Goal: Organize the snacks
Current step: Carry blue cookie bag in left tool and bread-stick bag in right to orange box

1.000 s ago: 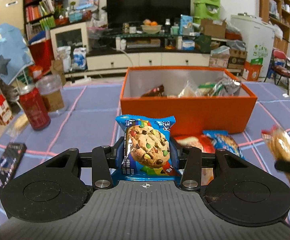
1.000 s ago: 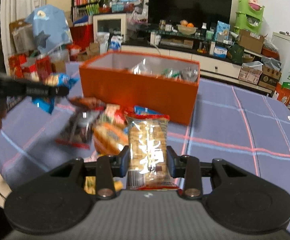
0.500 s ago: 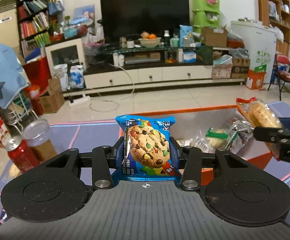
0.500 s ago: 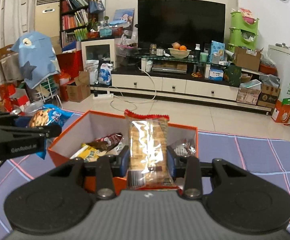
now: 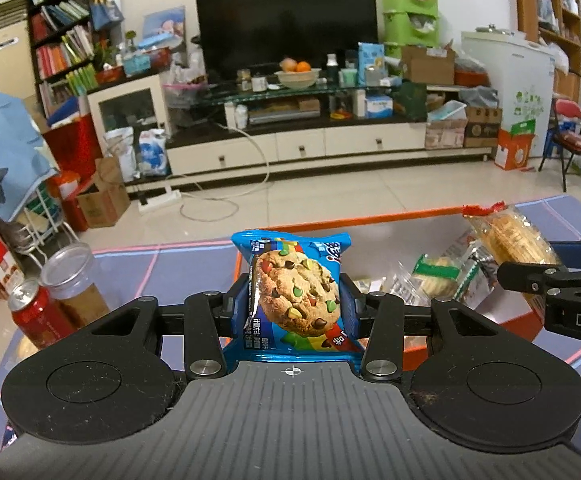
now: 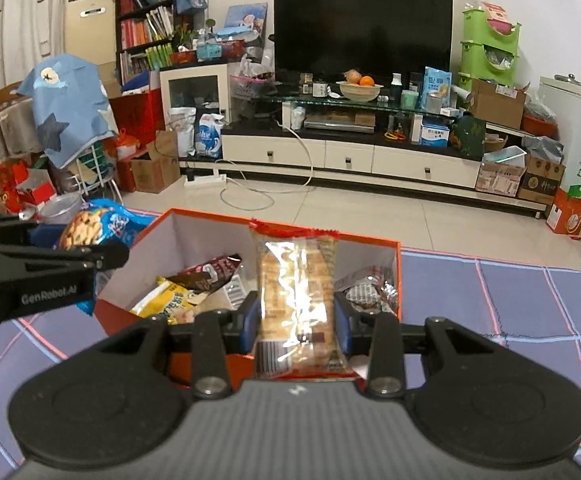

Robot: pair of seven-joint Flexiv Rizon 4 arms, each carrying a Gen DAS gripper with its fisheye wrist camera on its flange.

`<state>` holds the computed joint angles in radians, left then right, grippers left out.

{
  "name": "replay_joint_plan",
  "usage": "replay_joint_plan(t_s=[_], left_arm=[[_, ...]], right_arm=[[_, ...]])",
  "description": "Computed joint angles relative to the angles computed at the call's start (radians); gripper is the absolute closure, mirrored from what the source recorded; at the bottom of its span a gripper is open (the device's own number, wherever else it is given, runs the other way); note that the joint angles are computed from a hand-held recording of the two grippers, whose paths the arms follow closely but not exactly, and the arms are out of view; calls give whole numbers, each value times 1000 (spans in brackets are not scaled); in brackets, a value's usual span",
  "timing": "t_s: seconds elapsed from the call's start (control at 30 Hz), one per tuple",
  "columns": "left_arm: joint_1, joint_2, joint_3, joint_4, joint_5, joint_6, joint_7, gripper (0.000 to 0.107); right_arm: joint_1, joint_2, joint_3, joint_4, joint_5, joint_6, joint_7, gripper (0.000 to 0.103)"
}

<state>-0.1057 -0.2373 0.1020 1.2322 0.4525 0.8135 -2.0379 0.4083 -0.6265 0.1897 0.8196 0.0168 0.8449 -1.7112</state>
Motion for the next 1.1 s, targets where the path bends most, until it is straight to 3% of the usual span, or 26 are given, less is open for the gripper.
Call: replay_joint_plan(t_s=[1.1], left_arm=[[-2,-134,36,-119,-49,-31,31,84]], right_arm=[[56,-187,-45,-305,-17,-155,9,65]])
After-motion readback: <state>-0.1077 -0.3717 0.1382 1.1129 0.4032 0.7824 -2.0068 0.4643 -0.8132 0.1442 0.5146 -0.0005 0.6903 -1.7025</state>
